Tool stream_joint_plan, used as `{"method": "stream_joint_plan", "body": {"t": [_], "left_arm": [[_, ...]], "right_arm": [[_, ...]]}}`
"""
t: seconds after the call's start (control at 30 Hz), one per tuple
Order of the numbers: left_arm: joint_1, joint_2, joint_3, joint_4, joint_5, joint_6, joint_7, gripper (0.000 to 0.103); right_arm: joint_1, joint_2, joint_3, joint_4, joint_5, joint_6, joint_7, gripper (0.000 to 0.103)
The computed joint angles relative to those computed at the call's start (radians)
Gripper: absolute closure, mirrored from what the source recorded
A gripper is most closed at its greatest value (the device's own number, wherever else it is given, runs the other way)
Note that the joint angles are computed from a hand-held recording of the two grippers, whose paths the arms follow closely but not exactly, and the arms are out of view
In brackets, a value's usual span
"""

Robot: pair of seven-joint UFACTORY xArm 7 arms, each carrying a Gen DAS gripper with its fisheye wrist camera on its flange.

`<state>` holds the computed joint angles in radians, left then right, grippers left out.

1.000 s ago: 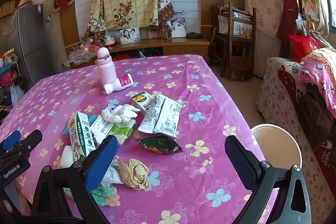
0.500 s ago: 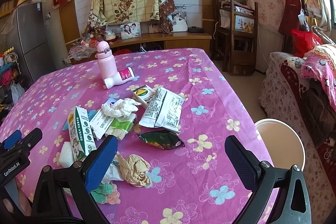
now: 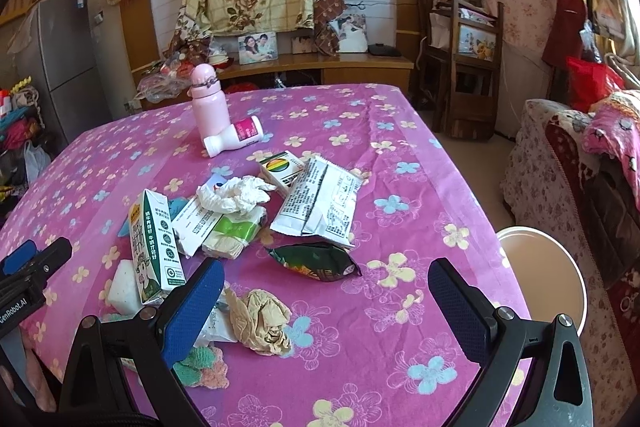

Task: Collect trash
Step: 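Grasp the crumpled beige paper ball with the right gripper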

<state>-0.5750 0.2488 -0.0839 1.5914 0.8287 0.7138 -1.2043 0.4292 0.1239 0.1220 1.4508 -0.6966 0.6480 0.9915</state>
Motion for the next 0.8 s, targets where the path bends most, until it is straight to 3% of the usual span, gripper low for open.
{"method": "stream_joint_plan", "body": {"t": [0.17, 0.23, 0.3, 0.4, 0.5, 0.67, 0.8], "left_arm": [[0.049, -0.029, -0.014, -0.052, -0.105, -0.049, 0.093, 0.001], [0.058, -0.027, -0.017, -0.051, -0.136, -0.054, 0.122, 0.001], [0.064, -0.015, -0.023, -0.033, -0.176, -0.053, 0.164, 0.001], [0.064, 0.016, -0.024, 0.011, -0.231, -0.058, 0.218, 0.001], [0.054, 0.075, -0.022, 0.096, -0.293, -0.036, 0.269, 0.001], [0.030, 0.228, -0.009, 0.310, -0.418, 0.032, 0.362, 0.001], [-0.019, 0.364, 0.034, 0.521, -0.451, 0.153, 0.426, 0.001]], "right_arm": [[-0.035, 0.055, 0.012, 0.037, 0.192, -0.078, -0.186, 0.002], [-0.041, 0.082, 0.014, 0.062, 0.279, -0.086, -0.265, 0.006], [-0.041, 0.100, 0.015, 0.072, 0.342, -0.093, -0.323, 0.018], [-0.040, 0.108, 0.017, 0.059, 0.419, -0.099, -0.388, 0.023], [-0.041, 0.110, 0.026, 0.045, 0.493, -0.080, -0.457, 0.033], [-0.035, 0.122, 0.017, 0.027, 0.540, -0.069, -0.480, 0.049], [-0.093, 0.135, 0.060, -0.003, 0.741, -0.116, -0.592, 0.050]]}}
